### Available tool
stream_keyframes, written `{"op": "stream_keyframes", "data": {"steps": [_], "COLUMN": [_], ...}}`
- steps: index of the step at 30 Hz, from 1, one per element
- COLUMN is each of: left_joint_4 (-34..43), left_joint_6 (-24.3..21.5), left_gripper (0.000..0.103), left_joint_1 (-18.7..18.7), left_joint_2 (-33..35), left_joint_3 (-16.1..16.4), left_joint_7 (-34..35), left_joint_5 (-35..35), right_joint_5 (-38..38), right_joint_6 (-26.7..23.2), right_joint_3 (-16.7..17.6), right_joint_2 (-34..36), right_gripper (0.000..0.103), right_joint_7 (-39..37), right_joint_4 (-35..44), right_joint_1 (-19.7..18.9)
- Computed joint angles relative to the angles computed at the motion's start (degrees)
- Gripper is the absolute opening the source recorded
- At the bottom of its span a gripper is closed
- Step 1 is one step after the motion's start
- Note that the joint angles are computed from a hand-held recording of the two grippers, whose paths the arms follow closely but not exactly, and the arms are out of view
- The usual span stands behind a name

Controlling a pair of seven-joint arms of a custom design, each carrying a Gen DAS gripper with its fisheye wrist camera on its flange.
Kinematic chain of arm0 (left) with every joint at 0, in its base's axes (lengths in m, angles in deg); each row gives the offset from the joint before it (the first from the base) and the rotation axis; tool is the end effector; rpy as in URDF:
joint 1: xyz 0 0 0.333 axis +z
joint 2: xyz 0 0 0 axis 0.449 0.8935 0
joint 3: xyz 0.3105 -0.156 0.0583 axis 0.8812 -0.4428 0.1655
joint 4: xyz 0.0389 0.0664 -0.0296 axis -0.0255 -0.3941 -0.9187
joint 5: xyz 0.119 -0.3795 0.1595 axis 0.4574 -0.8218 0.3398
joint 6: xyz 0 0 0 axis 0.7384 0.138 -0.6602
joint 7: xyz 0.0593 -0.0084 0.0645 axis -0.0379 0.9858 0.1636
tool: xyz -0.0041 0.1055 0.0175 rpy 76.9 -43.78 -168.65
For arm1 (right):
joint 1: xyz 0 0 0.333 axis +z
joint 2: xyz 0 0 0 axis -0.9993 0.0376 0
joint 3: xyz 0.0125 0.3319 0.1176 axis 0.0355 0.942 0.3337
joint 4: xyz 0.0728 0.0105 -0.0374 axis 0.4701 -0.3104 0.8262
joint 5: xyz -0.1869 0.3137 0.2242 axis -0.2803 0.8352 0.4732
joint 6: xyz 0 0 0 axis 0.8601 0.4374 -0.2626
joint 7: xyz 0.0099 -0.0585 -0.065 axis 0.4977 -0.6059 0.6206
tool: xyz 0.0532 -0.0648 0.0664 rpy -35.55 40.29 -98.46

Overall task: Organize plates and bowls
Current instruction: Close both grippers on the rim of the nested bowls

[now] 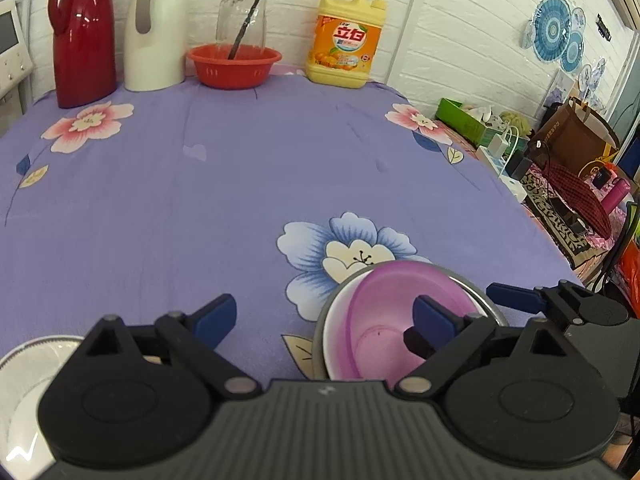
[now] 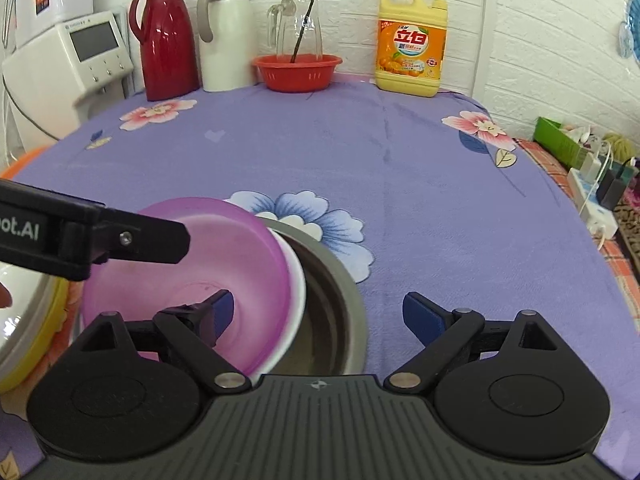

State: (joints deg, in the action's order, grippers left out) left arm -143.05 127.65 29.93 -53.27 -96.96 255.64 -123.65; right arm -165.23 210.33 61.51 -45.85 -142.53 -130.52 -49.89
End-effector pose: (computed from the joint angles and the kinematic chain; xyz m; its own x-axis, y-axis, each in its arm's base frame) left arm 0.6618 -0.2130 0.3170 -0.6296 -0.7491 0.2062 -0.6195 0.3238 -0.7152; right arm 0.5333 0.4211 0.2872 -0.2285 -0.9730 0.0316 -0.6253 0.1219 -0.7708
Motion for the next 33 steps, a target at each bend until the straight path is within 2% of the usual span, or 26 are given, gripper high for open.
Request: {"op": "stream_keyframes", "data": {"steps": [7,9,12,14,18,20,23,28,32,33], "left_joint_4": [0.8,1.0,1.5,1.9,2.4,2.2,2.4,2.0,1.2,0.8], "left_joint_6": [-1.1,-1.6,-3.9,-5.5,-4.9,-3.2,-3.1,-2.5,-1.5,-0.9], "left_gripper": [0.094,0.094,0.094,0.094,0.094,0.094,0.094,0.094,0.094,0.094], "left_joint_1": [-0.8,-0.7,-1.4,-1.7,-2.4,-1.8,-1.5,0.4,1.4,1.8], "left_joint_2": [0.7,1.0,1.4,1.8,2.9,3.4,4.1,4.5,4.4,4.4], "left_joint_3": [1.5,1.7,3.1,3.7,4.0,2.8,2.3,0.3,-1.0,-1.6], "left_joint_7": [-4.7,-6.1,-10.5,-13.0,-16.4,-16.5,-18.5,-19.8,-19.6,-19.2], "left_joint_5": [3.9,5.6,10.5,13.5,18.2,19.4,22.3,25.3,26.5,26.5], "right_joint_5": [1.7,0.5,-4.4,-5.6,-5.8,-7.1,-13.0,-14.7,-10.9,-11.5], "right_joint_6": [-1.7,-2.2,-0.1,1.5,2.9,4.2,5.5,4.3,4.7,4.0], "right_joint_3": [0.5,0.4,0.2,0.6,0.8,0.4,-0.1,1.4,2.2,2.0], "right_joint_2": [-1.3,-1.4,-1.7,-1.2,0.0,0.2,0.0,0.0,-0.5,-0.8], "right_gripper": [0.103,0.103,0.103,0.103,0.103,0.103,0.103,0.103,0.103,0.103], "right_joint_7": [-1.0,0.8,6.6,7.5,8.8,11.9,21.1,21.7,19.0,21.1], "right_joint_4": [-1.5,-1.5,-1.8,-1.3,-0.6,-1.0,-2.4,-2.6,-2.6,-2.9], "right_joint_1": [-0.1,0.4,0.4,-0.2,-0.7,-0.8,-0.7,-1.7,-2.6,-2.0]}}
